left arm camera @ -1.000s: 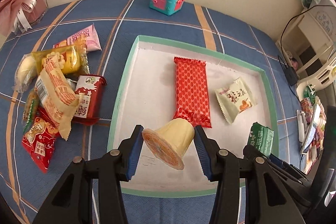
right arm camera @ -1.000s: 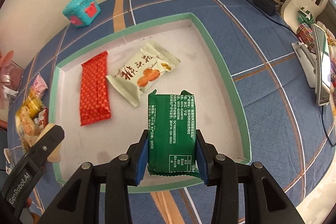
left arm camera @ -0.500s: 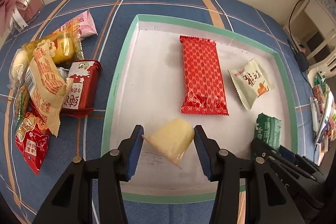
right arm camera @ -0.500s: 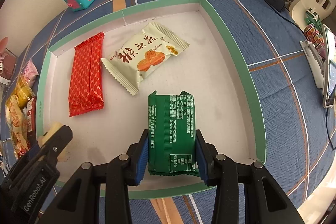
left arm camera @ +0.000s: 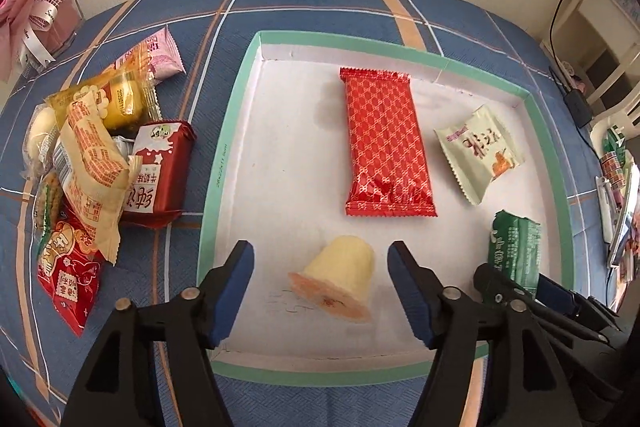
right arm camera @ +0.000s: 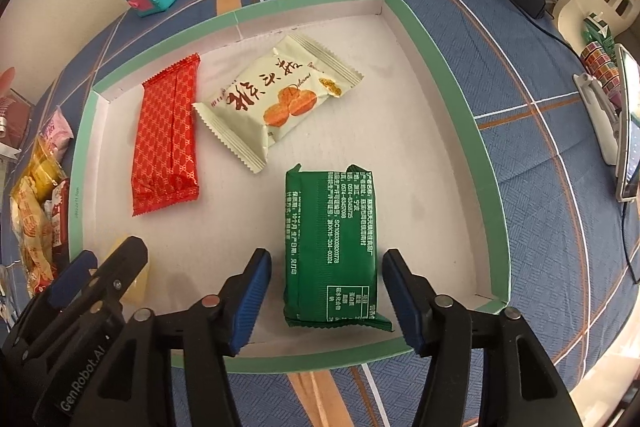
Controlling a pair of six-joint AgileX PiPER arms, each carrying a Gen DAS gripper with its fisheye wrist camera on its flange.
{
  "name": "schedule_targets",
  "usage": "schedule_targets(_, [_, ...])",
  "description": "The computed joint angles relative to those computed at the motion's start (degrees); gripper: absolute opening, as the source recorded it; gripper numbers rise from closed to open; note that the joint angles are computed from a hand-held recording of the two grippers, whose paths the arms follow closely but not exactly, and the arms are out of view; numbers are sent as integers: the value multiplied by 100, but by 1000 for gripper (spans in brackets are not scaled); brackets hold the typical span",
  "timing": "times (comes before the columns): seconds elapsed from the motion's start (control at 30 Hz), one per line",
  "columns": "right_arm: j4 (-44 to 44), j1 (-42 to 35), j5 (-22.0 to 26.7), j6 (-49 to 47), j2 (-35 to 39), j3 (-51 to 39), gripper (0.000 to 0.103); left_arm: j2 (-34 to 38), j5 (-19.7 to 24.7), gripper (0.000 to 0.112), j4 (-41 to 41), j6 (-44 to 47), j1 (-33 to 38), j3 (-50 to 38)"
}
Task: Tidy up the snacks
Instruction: 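Lower the pudding cup and green pack into the tray and open both grippers, then move both tools from the tray back toward the snack pile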
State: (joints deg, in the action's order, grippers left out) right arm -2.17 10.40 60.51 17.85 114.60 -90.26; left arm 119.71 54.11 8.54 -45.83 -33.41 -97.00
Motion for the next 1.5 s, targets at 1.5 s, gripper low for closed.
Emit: schedule_targets(1.5, [1298, 291, -1700, -1435, -1050, 1063, 103, -1360, 1047, 101, 2110, -2002, 820, 1637])
